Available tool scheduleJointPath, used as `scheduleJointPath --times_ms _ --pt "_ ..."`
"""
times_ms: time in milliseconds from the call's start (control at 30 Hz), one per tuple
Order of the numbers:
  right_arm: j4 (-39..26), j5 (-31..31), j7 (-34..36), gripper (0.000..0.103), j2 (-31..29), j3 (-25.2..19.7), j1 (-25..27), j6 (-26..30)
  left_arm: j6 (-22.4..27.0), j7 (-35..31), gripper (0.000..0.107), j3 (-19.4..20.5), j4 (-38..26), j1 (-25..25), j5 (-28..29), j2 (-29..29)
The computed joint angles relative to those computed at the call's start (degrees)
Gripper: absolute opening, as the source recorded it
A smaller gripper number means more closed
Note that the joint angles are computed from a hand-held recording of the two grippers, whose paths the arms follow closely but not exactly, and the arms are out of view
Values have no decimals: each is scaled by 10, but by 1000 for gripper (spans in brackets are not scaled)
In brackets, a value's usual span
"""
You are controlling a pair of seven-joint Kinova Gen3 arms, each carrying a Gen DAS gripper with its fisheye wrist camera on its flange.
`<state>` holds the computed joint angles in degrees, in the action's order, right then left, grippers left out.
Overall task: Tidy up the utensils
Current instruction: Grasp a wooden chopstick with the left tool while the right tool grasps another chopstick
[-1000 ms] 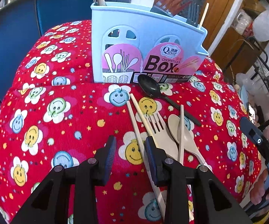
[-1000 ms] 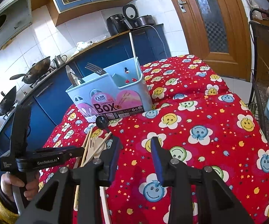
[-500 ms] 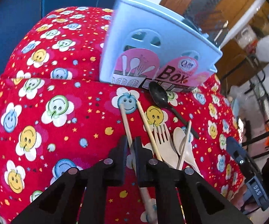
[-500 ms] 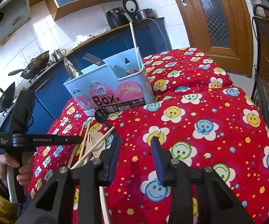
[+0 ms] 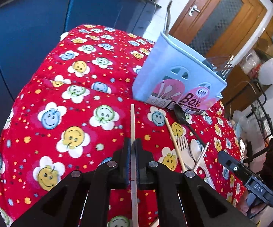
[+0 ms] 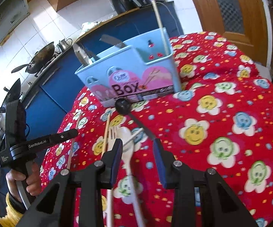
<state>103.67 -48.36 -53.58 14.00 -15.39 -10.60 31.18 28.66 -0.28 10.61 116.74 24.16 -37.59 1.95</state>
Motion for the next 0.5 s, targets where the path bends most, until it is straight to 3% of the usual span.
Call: scheduleJointPath --times_ms 267,500 --pt "-39 29 -72 37 38 -1 -18 23 -17 99 4 21 37 -7 -100 -27" --pt "-51 26 -104 36 61 -15 -10 8 -18 174 4 48 55 -17 -187 -42"
